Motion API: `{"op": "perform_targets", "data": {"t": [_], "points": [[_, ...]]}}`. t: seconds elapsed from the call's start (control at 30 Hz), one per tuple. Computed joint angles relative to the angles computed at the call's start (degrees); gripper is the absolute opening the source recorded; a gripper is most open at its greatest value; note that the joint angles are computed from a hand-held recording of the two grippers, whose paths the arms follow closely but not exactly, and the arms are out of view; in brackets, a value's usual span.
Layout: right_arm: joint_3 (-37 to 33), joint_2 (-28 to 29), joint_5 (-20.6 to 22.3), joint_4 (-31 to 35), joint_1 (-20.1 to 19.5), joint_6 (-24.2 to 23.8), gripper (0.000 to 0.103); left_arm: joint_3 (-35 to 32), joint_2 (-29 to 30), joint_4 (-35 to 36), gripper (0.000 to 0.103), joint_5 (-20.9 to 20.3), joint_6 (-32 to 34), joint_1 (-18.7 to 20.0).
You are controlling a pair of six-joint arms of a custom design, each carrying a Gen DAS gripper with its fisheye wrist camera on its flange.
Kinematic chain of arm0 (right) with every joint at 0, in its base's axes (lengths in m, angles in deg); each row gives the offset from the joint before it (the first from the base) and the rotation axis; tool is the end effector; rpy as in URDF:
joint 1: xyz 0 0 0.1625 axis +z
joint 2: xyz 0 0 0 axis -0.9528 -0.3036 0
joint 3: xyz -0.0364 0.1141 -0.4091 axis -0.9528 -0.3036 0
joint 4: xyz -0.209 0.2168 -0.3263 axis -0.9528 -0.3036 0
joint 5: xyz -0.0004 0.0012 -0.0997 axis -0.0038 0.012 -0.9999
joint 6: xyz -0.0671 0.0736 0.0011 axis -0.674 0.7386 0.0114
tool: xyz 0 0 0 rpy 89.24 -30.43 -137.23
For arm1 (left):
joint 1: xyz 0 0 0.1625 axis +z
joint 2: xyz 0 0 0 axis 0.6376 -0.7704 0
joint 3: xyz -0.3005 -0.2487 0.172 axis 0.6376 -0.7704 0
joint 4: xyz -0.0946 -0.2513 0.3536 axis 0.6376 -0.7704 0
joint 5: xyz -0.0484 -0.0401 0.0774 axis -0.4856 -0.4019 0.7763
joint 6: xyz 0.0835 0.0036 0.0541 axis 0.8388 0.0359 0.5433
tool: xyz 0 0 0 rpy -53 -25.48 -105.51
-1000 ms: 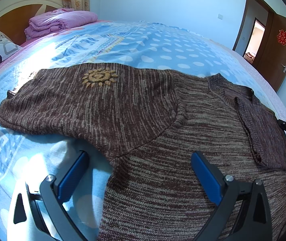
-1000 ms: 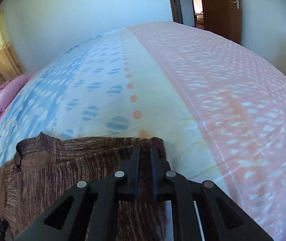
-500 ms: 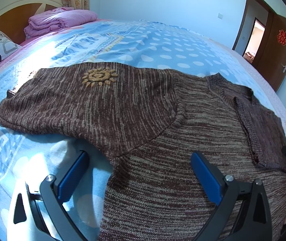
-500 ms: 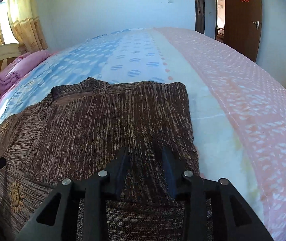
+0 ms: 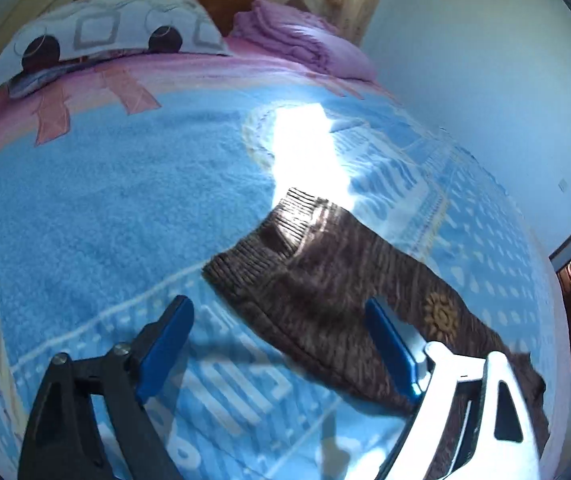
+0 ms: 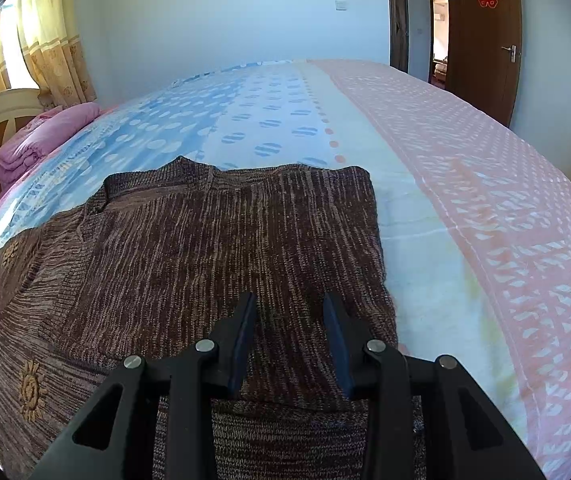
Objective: Fold small clothes
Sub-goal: 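Grasp the other sleeve with the left gripper and lift it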
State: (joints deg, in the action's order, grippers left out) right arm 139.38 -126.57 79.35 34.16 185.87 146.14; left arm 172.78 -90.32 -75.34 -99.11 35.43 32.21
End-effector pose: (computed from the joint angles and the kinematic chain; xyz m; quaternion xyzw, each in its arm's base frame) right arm 0.2139 -0.3605 0.0138 0.0237 -0.8417 0.4013 0.3606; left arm 0.0989 -0.3722 0.3902 -0.1559 0.8400 -0.4430 0.2717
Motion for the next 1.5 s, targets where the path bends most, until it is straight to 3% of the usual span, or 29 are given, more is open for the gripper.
{"op": "perform_targets", "data": {"t": [0.1,0.2,0.27,0.33,0.37,0.4,0.43,0.5,0.63,0.7,0.83,1.0,1.17,1.27,1.33,1.37,1.4,1.47,1.5], "points": [[0.4,-0.3,-0.1,-0.2,0.0,0.0,0.037,-2.4,4.1,0.1,0.078,-2.4,-1.1,3.9],[0.3,-0.3,-0.2,-0.3,-0.1,-0.1,0.037,-0.9,7.3,-6.1,0.078,2.4,1.9,1.9],[0.4,-0.4,-0.3,-0.3,0.0,0.0,0.037,-0.2,8.7,-9.9,0.076,2.4,3.6,1.7],[0.5,-0.4,-0.4,-0.5,-0.1,0.0,0.037,-0.3,10.1,-12.5,0.063,2.8,4.9,1.7],[0.5,-0.4,-0.5,-0.6,-0.1,-0.1,0.037,-0.5,10.0,-12.8,0.049,2.2,5.2,2.0],[0.6,-0.4,-0.5,-0.7,-0.1,-0.1,0.037,-0.9,10.1,-13.8,0.023,0.3,5.7,2.7],[0.6,-0.5,-0.6,-0.8,-0.2,-0.1,0.037,-1.5,9.8,-13.8,0.008,-3.5,5.7,4.2],[0.7,-0.5,-0.8,-1.1,-0.3,-0.2,0.037,-2.6,9.5,-12.5,0.009,-8.3,4.3,6.3],[0.9,-0.6,-1.0,-1.4,-0.4,-0.4,0.037,-2.4,10.7,-15.3,0.008,-5.7,7.7,3.5],[0.9,-0.7,-1.1,-1.5,-0.5,-0.4,0.037,-1.4,10.6,-17.3,0.008,-5.1,10.1,0.4],[1.0,-0.7,-1.3,-1.7,-0.6,-0.5,0.037,2.8,10.1,-21.6,0.008,-2.6,17.0,-10.8],[1.1,-0.8,-1.4,-1.8,-0.6,-0.5,0.037,8.2,13.5,-21.6,0.008,-1.0,18.9,-23.3],[1.2,-0.9,-1.6,-2.0,-0.7,-0.5,0.037,12.5,19.6,-19.2,0.008,-2.2,14.4,-29.3],[1.2,-0.9,-1.7,-2.0,-0.7,-0.6,0.037,13.0,20.5,-12.0,0.010,-1.9,9.8,-30.3],[1.2,-0.9,-1.7,-2.0,-0.8,-0.6,0.037,12.9,17.3,-5.1,0.017,-3.3,8.0,-30.3],[1.2,-0.9,-1.7,-2.0,-0.8,-0.6,0.037,13.1,14.7,-1.9,0.026,-3.9,7.6,-30.5],[1.2,-0.9,-1.8,-2.0,-0.8,-0.6,0.037,13.7,11.5,1.0,0.048,-3.9,6.9,-31.1],[1.0,-0.8,-1.6,-1.8,-0.8,-0.6,0.037,16.1,4.4,5.4,0.079,-1.1,3.9,-34.1],[0.8,-0.5,-1.3,-1.5,-0.8,-0.6,0.037,17.3,-0.1,7.5,0.081,0.9,3.1,-35.3]]}}
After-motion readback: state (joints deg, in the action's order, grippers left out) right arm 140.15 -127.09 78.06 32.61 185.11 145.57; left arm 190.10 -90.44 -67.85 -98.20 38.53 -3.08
